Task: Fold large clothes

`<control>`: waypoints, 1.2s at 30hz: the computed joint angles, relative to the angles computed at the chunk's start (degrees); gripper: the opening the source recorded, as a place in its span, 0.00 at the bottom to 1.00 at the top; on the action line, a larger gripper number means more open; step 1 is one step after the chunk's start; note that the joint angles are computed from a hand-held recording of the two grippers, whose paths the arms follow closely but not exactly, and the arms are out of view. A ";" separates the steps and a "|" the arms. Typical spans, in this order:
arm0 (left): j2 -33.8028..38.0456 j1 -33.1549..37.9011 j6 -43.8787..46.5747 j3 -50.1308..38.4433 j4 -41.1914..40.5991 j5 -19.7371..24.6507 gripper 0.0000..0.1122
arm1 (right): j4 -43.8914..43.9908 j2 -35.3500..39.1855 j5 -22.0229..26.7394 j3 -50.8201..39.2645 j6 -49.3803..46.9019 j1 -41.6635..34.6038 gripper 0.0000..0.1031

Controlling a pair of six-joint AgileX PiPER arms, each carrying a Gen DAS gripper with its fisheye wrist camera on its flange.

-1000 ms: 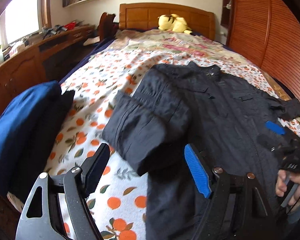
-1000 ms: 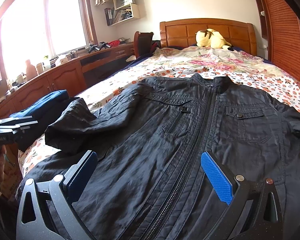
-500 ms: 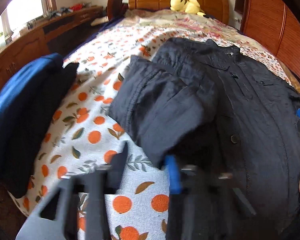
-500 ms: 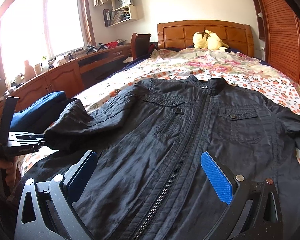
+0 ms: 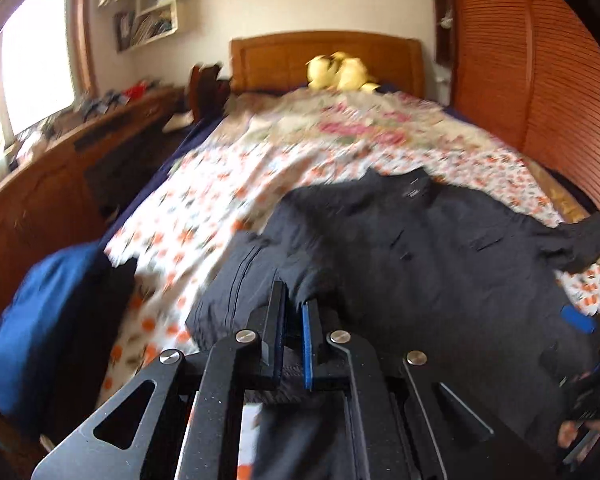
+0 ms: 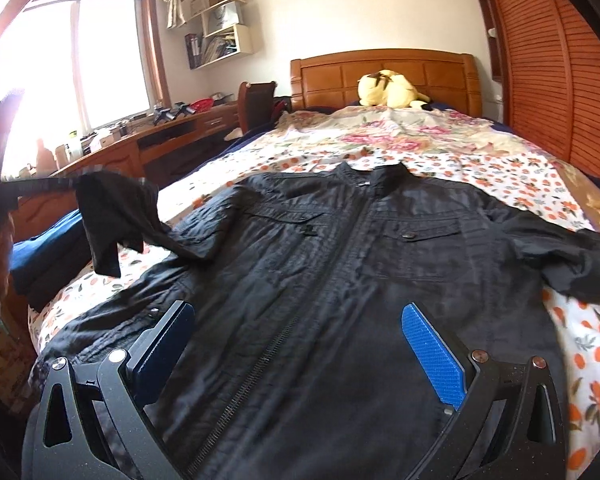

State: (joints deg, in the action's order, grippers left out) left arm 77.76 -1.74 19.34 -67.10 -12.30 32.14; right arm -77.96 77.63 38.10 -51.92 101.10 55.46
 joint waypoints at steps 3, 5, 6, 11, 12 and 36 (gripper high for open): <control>0.26 -6.97 -6.37 -3.44 5.98 0.50 0.07 | 0.41 -3.18 3.42 3.01 0.99 1.97 1.00; 0.36 -11.12 -9.68 -4.96 9.05 0.76 0.07 | 0.89 -5.38 5.91 5.04 1.52 3.45 1.00; 0.54 -13.59 -11.96 -5.64 11.17 0.82 0.07 | 1.15 -6.20 7.36 5.84 1.89 4.43 1.00; 1.49 -22.45 -25.47 -5.61 23.76 1.34 0.07 | 3.84 -10.46 13.00 9.14 2.58 8.18 1.00; 1.70 -23.04 -25.10 -5.09 22.96 1.42 0.07 | 4.31 -11.11 13.78 9.37 2.44 8.73 1.00; -13.21 8.89 38.47 22.93 -34.45 -1.20 0.65 | 9.63 2.36 12.24 -5.96 -9.37 11.26 1.00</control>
